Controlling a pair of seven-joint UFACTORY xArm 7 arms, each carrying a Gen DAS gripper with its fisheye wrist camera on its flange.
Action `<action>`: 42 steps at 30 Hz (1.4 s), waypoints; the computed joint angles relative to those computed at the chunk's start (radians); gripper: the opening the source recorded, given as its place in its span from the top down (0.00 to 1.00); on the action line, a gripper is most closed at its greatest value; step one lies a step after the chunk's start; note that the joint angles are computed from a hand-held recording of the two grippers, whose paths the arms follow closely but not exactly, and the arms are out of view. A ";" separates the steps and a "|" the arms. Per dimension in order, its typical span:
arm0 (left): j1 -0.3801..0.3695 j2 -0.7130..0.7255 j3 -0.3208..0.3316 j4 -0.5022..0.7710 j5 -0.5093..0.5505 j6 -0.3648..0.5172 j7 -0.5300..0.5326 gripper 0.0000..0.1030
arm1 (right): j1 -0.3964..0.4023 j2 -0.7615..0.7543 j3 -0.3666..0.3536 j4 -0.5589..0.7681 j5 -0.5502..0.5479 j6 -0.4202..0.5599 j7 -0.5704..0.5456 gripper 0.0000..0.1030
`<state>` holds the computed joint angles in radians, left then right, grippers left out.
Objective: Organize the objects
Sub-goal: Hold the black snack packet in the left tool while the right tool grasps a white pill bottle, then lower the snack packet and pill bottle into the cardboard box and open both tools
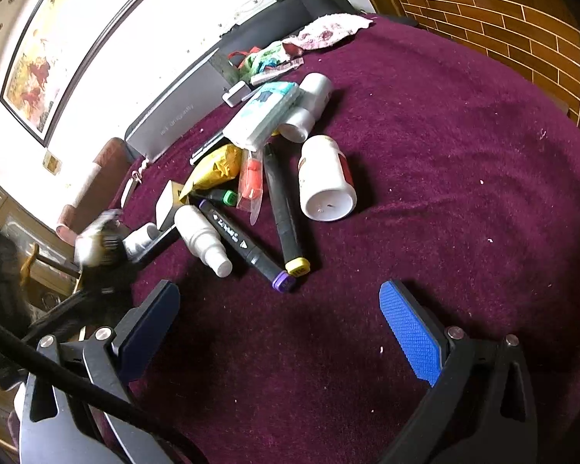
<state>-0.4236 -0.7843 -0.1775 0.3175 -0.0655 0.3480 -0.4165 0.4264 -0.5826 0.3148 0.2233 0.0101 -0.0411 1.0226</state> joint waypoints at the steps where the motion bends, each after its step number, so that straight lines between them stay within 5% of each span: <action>1: -0.004 -0.030 0.007 -0.008 -0.008 0.015 -0.007 0.70 | 0.021 -0.009 -0.019 0.005 0.000 0.030 -0.009 0.02; 3: -0.015 -0.108 0.028 -0.034 -0.021 0.053 -0.005 0.70 | 0.036 -0.056 -0.036 0.026 -0.018 0.126 -0.049 0.06; 5: -0.017 -0.161 0.035 -0.053 -0.030 0.083 -0.005 0.70 | -0.044 -0.137 0.025 0.061 -0.063 0.251 -0.049 0.06; 9: -0.022 -0.224 0.028 -0.080 -0.046 0.107 -0.026 0.70 | -0.141 -0.096 0.022 0.194 -0.148 0.446 -0.123 0.08; 12: -0.028 -0.259 0.025 -0.094 -0.051 0.122 -0.030 0.69 | -0.182 0.046 0.022 0.302 -0.201 0.547 -0.179 0.42; 16: -0.028 -0.305 0.031 -0.106 -0.043 0.156 -0.017 0.69 | -0.229 0.167 0.056 0.389 -0.306 0.612 -0.132 0.45; 27: -0.019 -0.400 0.048 -0.153 -0.053 0.198 0.005 0.69 | -0.146 0.298 -0.011 0.498 -0.374 0.716 -0.088 0.49; 29: -0.014 -0.417 0.051 -0.158 -0.053 0.207 0.007 0.69 | -0.124 0.293 -0.033 0.490 -0.340 0.702 -0.109 0.69; 37: 0.027 -0.521 0.070 -0.176 -0.047 0.279 0.019 0.69 | -0.072 0.204 -0.059 0.451 -0.223 0.682 -0.170 0.69; 42: 0.097 -0.574 0.146 -0.157 -0.044 0.343 0.081 0.69 | -0.015 0.160 -0.053 0.480 -0.117 0.656 -0.249 0.69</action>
